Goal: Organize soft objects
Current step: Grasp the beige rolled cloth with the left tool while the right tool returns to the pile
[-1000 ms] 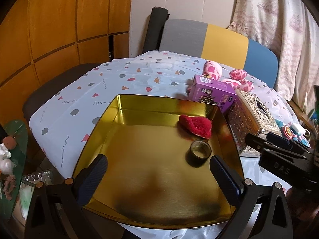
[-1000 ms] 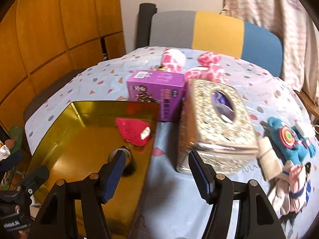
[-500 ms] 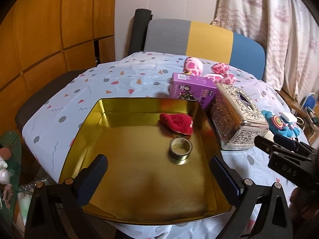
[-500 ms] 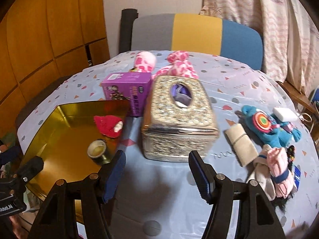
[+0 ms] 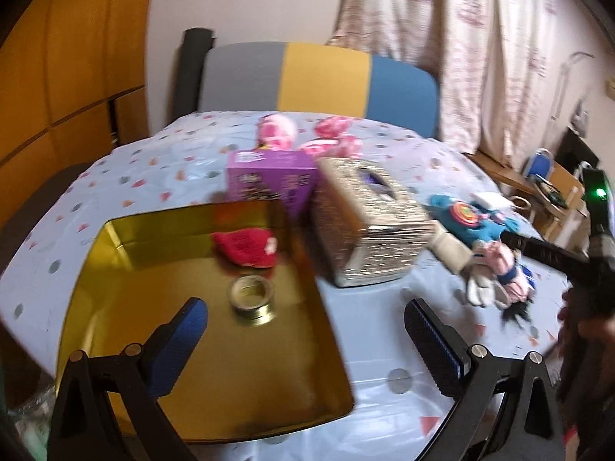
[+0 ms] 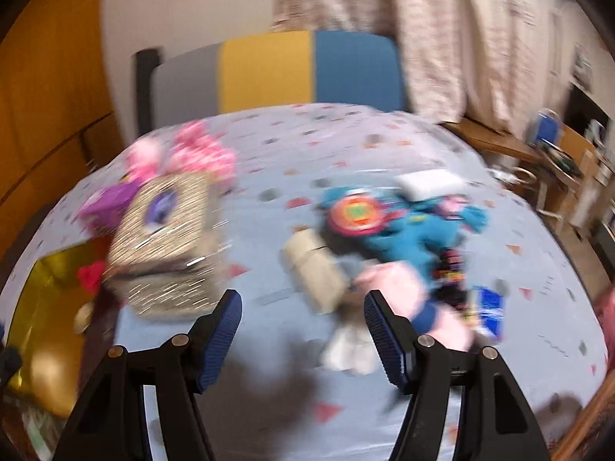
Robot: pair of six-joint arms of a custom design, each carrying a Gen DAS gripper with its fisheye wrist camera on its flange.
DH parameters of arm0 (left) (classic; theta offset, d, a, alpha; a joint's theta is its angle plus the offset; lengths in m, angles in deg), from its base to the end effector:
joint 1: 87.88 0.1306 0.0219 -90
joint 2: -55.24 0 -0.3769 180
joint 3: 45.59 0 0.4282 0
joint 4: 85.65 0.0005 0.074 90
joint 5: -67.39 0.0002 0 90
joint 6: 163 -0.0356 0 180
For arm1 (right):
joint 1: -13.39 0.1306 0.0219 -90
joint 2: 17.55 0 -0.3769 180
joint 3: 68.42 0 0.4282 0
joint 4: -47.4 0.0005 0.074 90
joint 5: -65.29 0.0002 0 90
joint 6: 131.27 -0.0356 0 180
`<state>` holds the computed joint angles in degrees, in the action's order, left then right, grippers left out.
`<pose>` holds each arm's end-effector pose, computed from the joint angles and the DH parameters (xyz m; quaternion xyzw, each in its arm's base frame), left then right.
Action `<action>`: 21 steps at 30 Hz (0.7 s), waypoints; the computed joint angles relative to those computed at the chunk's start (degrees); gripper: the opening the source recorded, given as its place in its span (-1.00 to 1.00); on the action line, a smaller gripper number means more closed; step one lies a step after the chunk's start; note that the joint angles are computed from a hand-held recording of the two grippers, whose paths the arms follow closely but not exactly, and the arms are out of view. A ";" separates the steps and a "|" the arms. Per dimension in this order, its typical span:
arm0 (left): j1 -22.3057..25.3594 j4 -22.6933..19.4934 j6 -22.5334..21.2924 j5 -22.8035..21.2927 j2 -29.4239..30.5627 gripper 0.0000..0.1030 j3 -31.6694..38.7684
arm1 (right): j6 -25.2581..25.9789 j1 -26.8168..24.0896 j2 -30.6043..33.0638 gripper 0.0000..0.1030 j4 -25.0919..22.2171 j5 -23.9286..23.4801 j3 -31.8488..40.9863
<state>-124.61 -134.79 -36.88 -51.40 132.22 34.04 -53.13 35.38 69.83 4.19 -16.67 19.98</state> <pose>0.3602 -0.2480 0.4412 -0.0874 0.9001 -0.0274 0.4260 0.4783 0.1872 0.4412 -0.0522 0.9109 0.0564 0.4054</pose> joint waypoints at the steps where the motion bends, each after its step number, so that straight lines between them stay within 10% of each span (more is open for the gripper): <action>1: -0.21 0.41 -0.40 0.61 0.53 0.99 0.50 | -1.04 -1.43 -0.09 0.31 -0.04 0.00 0.18; 11: -2.52 3.35 -8.59 7.31 9.51 0.99 8.72 | -12.13 -13.11 -0.86 0.38 4.81 3.34 -2.36; 21: -2.32 -4.66 -9.31 13.92 25.92 0.99 29.39 | -19.30 -16.53 -3.39 0.41 8.29 -3.40 -5.50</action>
